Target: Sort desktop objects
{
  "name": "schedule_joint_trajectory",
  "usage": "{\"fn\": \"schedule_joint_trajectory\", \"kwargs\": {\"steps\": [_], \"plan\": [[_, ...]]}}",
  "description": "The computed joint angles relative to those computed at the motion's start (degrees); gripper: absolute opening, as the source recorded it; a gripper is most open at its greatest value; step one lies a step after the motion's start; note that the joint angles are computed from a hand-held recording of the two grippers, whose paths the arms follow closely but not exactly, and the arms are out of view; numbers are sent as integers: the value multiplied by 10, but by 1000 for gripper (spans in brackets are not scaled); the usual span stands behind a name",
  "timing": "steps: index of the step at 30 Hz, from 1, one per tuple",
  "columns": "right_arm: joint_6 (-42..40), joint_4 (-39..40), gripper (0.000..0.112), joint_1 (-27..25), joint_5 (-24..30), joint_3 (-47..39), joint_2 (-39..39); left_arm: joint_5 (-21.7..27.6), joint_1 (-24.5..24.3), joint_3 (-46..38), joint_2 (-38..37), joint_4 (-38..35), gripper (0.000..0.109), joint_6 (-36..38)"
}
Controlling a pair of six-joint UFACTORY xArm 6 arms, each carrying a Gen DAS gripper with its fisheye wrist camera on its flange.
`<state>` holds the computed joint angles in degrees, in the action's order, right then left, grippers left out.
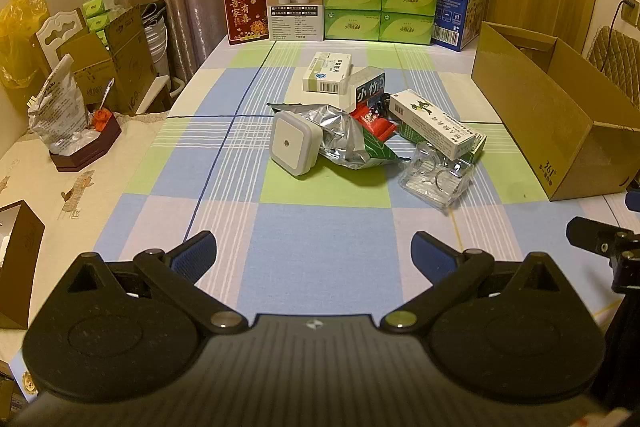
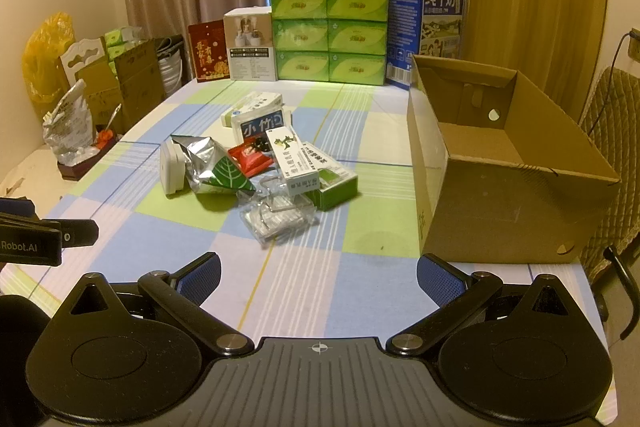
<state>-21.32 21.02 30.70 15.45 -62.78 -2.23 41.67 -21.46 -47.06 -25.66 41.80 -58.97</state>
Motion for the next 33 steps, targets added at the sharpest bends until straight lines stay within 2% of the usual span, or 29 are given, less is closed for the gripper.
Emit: {"fn": "schedule_joint_trajectory", "kwargs": {"steps": [26, 33], "plan": [[-5, 4, 101, 0, 22, -13, 10, -12, 8, 8, -7, -15, 102, 3], [11, -21, 101, 9, 35, -30, 28, -19, 13, 12, -9, -28, 102, 9]]}}
